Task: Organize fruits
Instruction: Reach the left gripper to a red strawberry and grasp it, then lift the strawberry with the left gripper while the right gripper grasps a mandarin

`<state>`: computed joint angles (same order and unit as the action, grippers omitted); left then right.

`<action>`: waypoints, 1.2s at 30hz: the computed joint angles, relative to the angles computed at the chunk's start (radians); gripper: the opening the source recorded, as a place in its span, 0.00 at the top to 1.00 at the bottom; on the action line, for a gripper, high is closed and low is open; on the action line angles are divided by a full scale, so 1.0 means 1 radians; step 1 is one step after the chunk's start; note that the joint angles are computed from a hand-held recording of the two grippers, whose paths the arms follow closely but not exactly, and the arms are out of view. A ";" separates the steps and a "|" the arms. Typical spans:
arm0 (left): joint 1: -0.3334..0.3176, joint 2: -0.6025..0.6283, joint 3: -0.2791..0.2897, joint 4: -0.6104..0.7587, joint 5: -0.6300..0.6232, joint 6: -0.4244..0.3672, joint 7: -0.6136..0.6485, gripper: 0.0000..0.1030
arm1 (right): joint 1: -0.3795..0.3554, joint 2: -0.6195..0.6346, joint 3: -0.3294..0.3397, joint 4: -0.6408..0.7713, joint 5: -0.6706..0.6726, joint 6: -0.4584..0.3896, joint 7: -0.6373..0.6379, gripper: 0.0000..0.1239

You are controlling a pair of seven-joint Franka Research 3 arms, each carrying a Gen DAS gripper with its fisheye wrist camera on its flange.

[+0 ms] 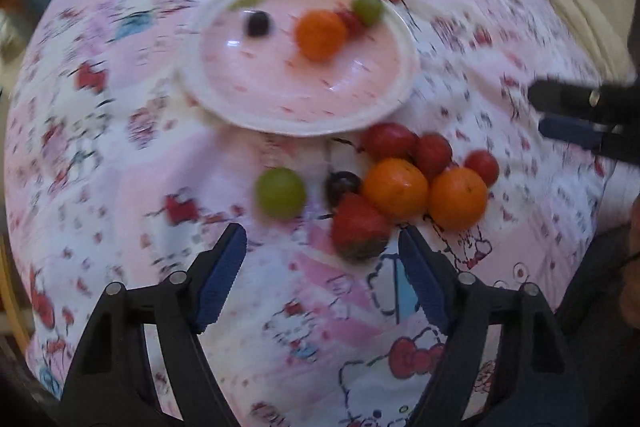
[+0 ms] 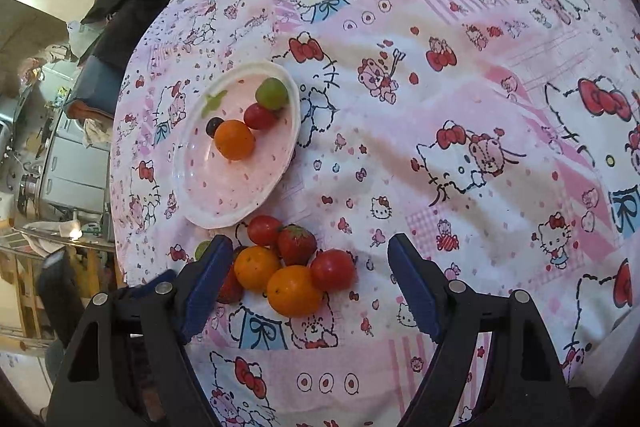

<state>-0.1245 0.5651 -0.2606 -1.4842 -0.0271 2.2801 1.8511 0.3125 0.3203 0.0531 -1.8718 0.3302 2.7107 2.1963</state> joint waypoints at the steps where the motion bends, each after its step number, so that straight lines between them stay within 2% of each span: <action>1: -0.009 0.012 0.001 0.014 0.011 -0.011 0.002 0.27 | -0.008 0.003 0.009 0.003 0.015 -0.002 -0.017 0.34; 2: -0.016 0.020 0.003 0.022 0.020 -0.016 0.001 0.27 | -0.008 0.003 0.008 0.004 0.016 -0.003 -0.021 0.34; 4: -0.031 0.027 0.011 0.022 0.048 -0.004 -0.004 0.37 | -0.003 0.002 0.002 0.005 0.002 -0.007 -0.020 0.34; 8: -0.037 0.021 0.011 -0.001 0.077 0.037 0.004 0.39 | -0.010 0.000 0.009 0.004 0.022 -0.006 -0.037 0.34; 9: -0.037 0.018 0.008 -0.008 0.080 0.047 0.010 0.42 | -0.010 0.001 0.010 0.006 0.024 -0.007 -0.040 0.34; 11: -0.034 0.006 0.002 -0.030 0.084 0.071 0.032 0.56 | -0.010 0.003 0.012 0.013 0.026 -0.011 -0.053 0.34; 12: -0.032 0.006 -0.001 -0.031 0.081 0.069 0.039 0.70 | -0.009 0.005 0.012 0.018 0.023 -0.015 -0.056 0.34; 13: -0.029 0.006 -0.008 -0.029 0.072 0.053 0.050 0.74 | -0.006 0.009 0.009 0.025 0.015 -0.021 -0.057 0.34; 21: 0.019 -0.041 -0.024 -0.055 -0.026 0.040 0.070 0.74 | 0.003 0.014 0.001 0.033 -0.004 -0.042 -0.041 0.34; 25: 0.059 -0.091 -0.025 -0.073 -0.109 0.042 0.060 0.74 | -0.037 0.021 0.045 0.031 0.094 -0.066 -0.113 0.34; 27: 0.077 -0.110 -0.021 -0.083 -0.151 0.044 0.040 0.74 | -0.067 0.032 0.082 0.036 0.197 -0.092 -0.183 0.41; 29: 0.088 -0.119 -0.014 -0.088 -0.175 0.044 0.027 0.74 | -0.081 0.043 0.103 0.038 0.282 -0.118 -0.228 0.52; 31: 0.087 -0.135 -0.006 -0.114 -0.175 0.073 0.016 0.75 | -0.071 0.056 0.102 0.047 0.314 -0.133 -0.234 0.56; 33: 0.091 -0.143 -0.006 -0.126 -0.182 0.089 0.018 0.74 | -0.053 0.076 0.092 0.069 0.309 -0.148 -0.224 0.59; 36: 0.091 -0.147 -0.004 -0.134 -0.178 0.102 0.025 0.74 | -0.012 0.119 0.055 0.128 0.217 -0.189 -0.154 0.60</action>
